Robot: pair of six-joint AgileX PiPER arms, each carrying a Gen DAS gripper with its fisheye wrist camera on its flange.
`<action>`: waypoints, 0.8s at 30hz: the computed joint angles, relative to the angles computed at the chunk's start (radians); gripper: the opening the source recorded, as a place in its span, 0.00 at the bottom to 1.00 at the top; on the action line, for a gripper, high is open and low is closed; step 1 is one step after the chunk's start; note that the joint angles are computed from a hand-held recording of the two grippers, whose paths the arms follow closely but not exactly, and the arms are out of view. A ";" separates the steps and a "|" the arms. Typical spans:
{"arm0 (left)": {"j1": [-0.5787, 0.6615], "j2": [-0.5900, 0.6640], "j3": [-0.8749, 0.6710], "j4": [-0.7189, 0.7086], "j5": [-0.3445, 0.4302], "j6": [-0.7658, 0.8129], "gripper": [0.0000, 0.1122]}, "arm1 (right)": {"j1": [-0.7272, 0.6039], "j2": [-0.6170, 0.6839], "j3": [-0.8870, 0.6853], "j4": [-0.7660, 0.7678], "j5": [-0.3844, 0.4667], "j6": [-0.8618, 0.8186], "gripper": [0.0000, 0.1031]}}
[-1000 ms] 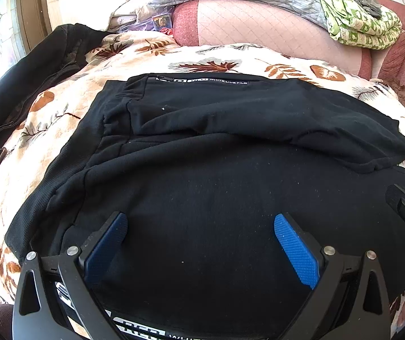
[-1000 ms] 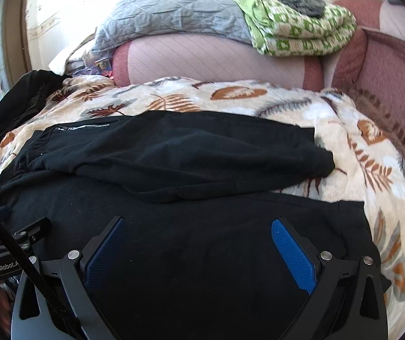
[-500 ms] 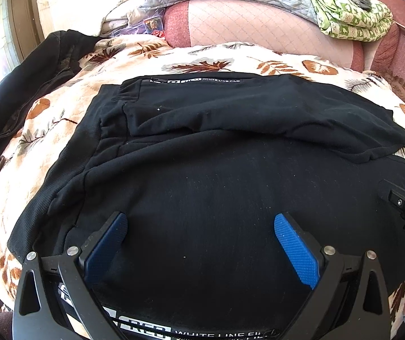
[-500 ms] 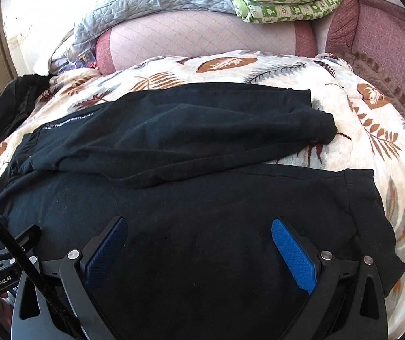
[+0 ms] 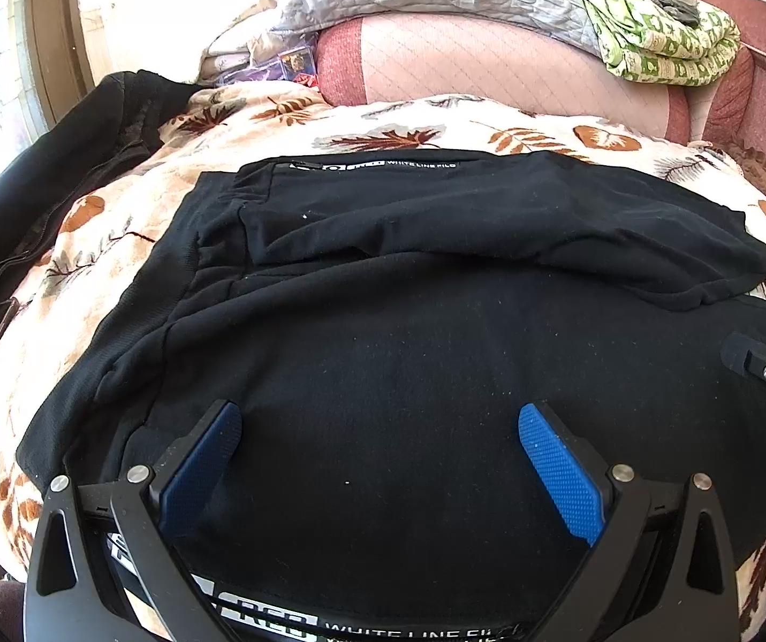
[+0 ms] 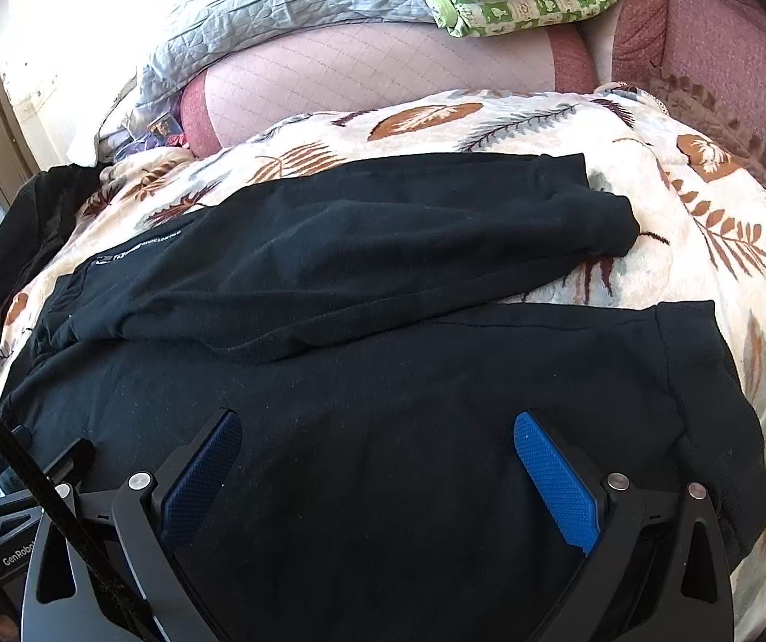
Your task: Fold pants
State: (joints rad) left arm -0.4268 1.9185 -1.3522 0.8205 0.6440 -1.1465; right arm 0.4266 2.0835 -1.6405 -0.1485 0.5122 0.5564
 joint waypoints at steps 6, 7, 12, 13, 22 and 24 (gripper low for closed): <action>0.017 -0.015 0.008 -0.055 -0.023 0.065 0.92 | 0.024 0.027 -0.046 -0.073 0.058 0.007 1.00; 0.022 -0.019 -0.004 -0.099 -0.007 0.121 0.92 | 0.022 0.024 -0.039 -0.070 0.050 0.004 1.00; 0.031 -0.129 0.035 -0.252 0.026 0.255 0.89 | 0.004 0.007 -0.002 -0.019 0.004 -0.034 1.00; 0.033 -0.171 0.063 -0.267 0.009 0.269 0.89 | 0.004 0.006 0.000 -0.020 0.001 -0.034 1.00; 0.156 -0.250 -0.030 -0.527 0.090 0.504 0.89 | 0.014 0.024 -0.034 -0.049 0.035 -0.024 1.00; 0.198 -0.235 -0.087 -0.618 0.113 0.588 0.89 | 0.006 0.026 -0.041 -0.017 0.039 -0.059 1.00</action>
State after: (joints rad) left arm -0.2291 1.6838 -1.4395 0.2023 0.7570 -0.5581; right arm 0.4324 2.1090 -1.6818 -0.1652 0.5516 0.4973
